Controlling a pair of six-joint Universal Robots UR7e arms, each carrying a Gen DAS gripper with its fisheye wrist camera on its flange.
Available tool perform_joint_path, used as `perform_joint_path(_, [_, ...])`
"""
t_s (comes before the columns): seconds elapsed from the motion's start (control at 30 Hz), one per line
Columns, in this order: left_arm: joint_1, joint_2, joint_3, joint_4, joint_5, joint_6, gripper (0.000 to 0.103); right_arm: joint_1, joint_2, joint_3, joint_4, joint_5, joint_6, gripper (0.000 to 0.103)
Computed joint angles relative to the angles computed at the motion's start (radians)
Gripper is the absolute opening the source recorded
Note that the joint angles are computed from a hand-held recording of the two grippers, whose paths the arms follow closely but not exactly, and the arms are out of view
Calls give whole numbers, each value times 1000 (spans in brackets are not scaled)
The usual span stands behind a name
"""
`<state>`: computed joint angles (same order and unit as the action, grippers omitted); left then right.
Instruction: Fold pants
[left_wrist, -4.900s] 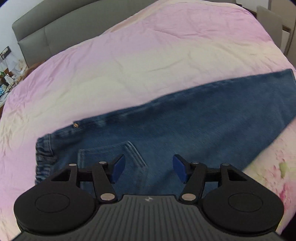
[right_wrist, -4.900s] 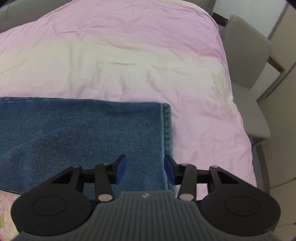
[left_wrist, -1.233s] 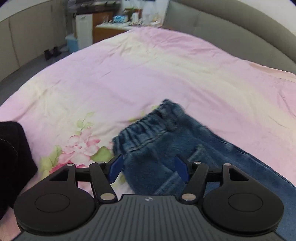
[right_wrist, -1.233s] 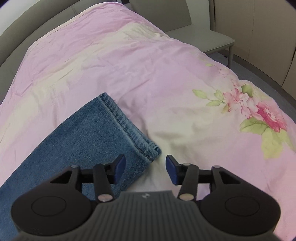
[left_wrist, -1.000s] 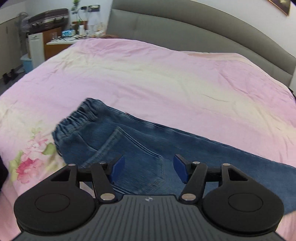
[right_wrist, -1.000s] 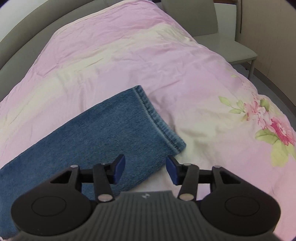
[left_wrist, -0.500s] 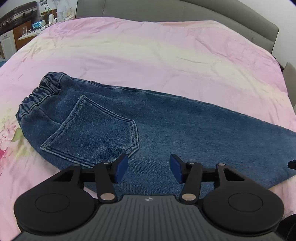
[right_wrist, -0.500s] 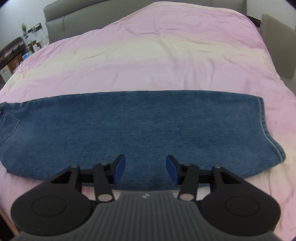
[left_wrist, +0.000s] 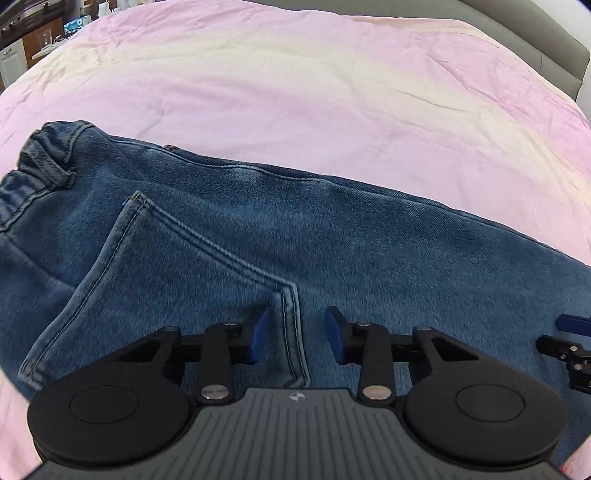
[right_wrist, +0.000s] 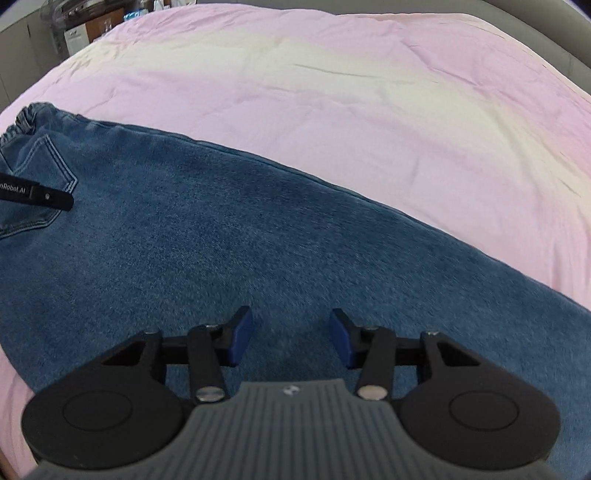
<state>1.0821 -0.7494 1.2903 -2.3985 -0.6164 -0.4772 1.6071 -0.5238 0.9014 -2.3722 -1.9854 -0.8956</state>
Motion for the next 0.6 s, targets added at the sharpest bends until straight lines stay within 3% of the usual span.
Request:
perform_joint_path(0.2, [41,21,-39,-63,-58,29,40,27,192,-278,95,-80,41,54])
perform_joint_path(0.33, [42,27,-40,-97,-65,47,40,37,261,-395,149,-109,84,56])
perform_joint_path(0.4, [28,8,-6,-114,-56,57,40,41,255,-384,137,-114,87,56])
perform_joint_path(0.6, [-45,-94,106,-67,-57,4,40,37,99,-143,6,-49,133,54])
